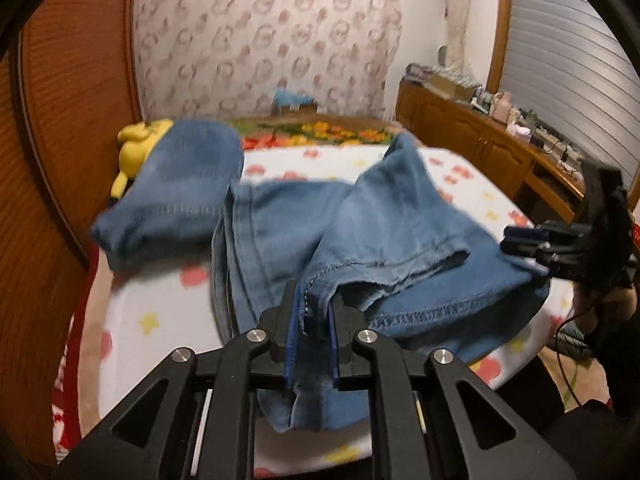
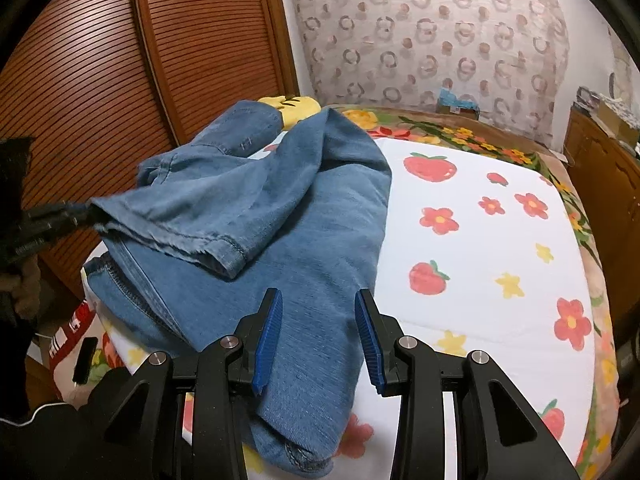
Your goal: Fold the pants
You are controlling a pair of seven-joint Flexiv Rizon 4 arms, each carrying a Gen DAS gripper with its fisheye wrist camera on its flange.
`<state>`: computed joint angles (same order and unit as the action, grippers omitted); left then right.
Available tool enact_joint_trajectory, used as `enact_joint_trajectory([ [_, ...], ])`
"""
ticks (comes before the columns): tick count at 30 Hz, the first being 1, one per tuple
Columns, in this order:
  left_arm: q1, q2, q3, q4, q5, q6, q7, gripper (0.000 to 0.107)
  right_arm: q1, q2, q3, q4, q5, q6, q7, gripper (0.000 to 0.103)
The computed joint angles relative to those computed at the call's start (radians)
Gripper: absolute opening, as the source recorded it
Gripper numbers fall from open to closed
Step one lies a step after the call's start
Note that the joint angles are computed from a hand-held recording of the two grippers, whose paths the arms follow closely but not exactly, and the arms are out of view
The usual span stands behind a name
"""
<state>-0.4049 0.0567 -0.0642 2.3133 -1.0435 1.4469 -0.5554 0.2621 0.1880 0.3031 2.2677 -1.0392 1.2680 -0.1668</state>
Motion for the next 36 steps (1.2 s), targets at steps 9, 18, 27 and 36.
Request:
enact_joint_trajectory([
  [9, 0.001, 0.006, 0.008, 0.022, 0.02, 0.033, -0.006, 0.049, 0.021, -0.024, -0.001, -0.012, 0.01, -0.039, -0.025, 0.039],
  [18, -0.067, 0.018, -0.004, -0.006, -0.225, 0.061, 0.189, 0.061, 0.047, -0.068, -0.011, -0.022, -0.06, -0.083, 0.034, 0.039],
  [27, -0.092, -0.039, -0.062, -0.08, -0.259, 0.035, 0.25, 0.061, 0.015, -0.074, -0.055, 0.012, -0.276, -0.006, 0.261, 0.052],
  [36, -0.049, -0.14, -0.106, -0.152, -0.024, -0.083, 0.1, 0.053, 0.006, -0.068, -0.065, 0.024, -0.331, 0.009, 0.336, 0.057],
])
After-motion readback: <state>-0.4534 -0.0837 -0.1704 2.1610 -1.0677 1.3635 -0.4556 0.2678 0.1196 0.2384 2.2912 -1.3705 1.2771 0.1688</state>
